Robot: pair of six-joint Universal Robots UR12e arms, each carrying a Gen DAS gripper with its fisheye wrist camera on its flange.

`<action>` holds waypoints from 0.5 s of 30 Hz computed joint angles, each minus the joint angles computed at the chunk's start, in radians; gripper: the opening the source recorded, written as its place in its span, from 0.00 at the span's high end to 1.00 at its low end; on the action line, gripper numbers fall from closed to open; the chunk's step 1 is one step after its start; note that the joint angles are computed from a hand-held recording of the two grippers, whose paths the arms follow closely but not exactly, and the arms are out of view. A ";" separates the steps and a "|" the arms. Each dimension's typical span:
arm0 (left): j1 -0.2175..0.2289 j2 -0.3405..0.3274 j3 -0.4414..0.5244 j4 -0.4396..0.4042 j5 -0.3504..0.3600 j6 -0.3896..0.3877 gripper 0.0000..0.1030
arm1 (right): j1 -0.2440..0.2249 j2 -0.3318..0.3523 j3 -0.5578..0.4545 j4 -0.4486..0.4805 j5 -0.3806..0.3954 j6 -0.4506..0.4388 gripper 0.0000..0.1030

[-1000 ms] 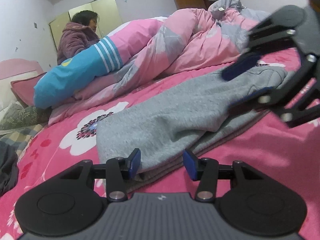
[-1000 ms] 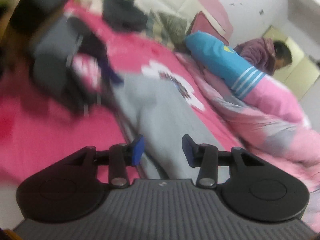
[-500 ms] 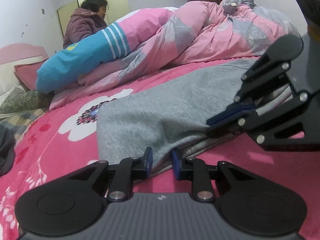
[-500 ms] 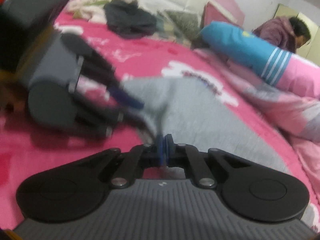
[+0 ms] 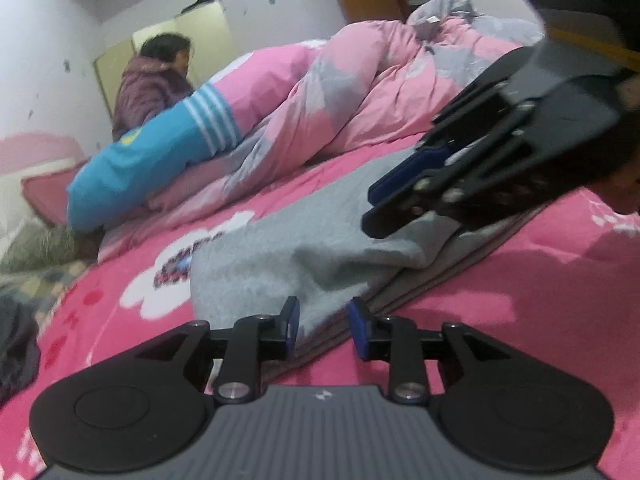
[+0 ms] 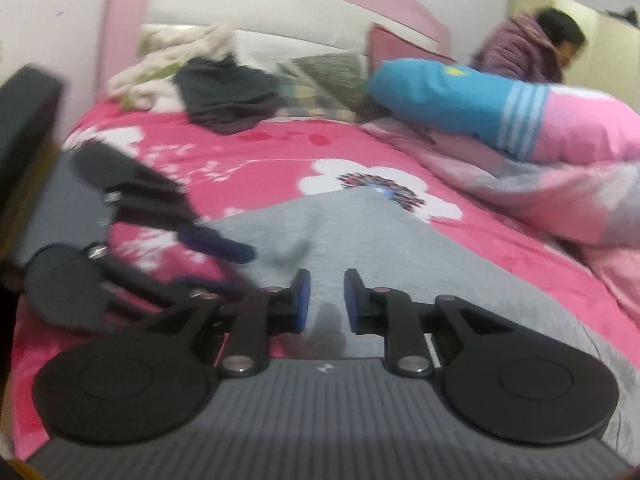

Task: Fold clothes

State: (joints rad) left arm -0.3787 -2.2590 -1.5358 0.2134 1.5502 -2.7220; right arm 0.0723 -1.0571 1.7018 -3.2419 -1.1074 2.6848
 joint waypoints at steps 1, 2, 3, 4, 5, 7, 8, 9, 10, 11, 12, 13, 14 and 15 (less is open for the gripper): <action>-0.003 -0.005 0.009 -0.003 0.006 0.011 0.71 | -0.002 0.004 -0.004 0.001 -0.007 0.023 0.82; -0.006 -0.011 0.017 -0.006 0.012 0.019 0.71 | -0.004 0.007 -0.008 0.005 -0.013 0.046 0.82; -0.006 -0.016 0.027 -0.016 0.009 0.011 0.71 | -0.006 0.011 -0.011 0.009 -0.018 0.068 0.82; -0.007 -0.021 0.036 -0.025 0.007 0.004 0.72 | -0.007 0.013 -0.013 0.010 -0.025 0.088 0.82; -0.007 -0.025 0.044 -0.034 0.004 -0.004 0.72 | -0.008 0.015 -0.013 0.011 -0.030 0.102 0.82; -0.005 -0.028 0.050 -0.051 -0.003 -0.015 0.86 | -0.012 0.017 -0.009 0.006 -0.030 0.127 0.82; -0.004 -0.029 0.053 -0.059 -0.006 -0.021 0.91 | -0.015 0.016 -0.005 0.001 -0.028 0.139 0.82; -0.003 -0.030 0.055 -0.066 -0.009 -0.026 0.94 | -0.016 0.015 0.000 -0.005 -0.031 0.147 0.82; -0.003 -0.029 0.053 -0.059 -0.010 -0.027 0.97 | -0.017 0.014 0.003 -0.009 -0.036 0.149 0.82; -0.003 -0.027 0.048 -0.043 -0.006 -0.031 0.97 | -0.018 0.013 0.007 -0.012 -0.041 0.149 0.82; -0.003 -0.025 0.043 -0.027 -0.001 -0.035 0.97 | -0.019 0.013 0.009 -0.014 -0.043 0.151 0.82; -0.003 -0.023 0.038 -0.014 0.004 -0.042 0.97 | -0.020 0.012 0.013 -0.019 -0.043 0.154 0.82; -0.003 -0.022 0.033 0.001 0.007 -0.050 0.98 | -0.021 0.011 0.015 -0.023 -0.037 0.144 0.82; -0.003 -0.021 0.030 0.013 0.010 -0.058 0.98 | -0.023 0.010 0.018 -0.027 -0.030 0.134 0.82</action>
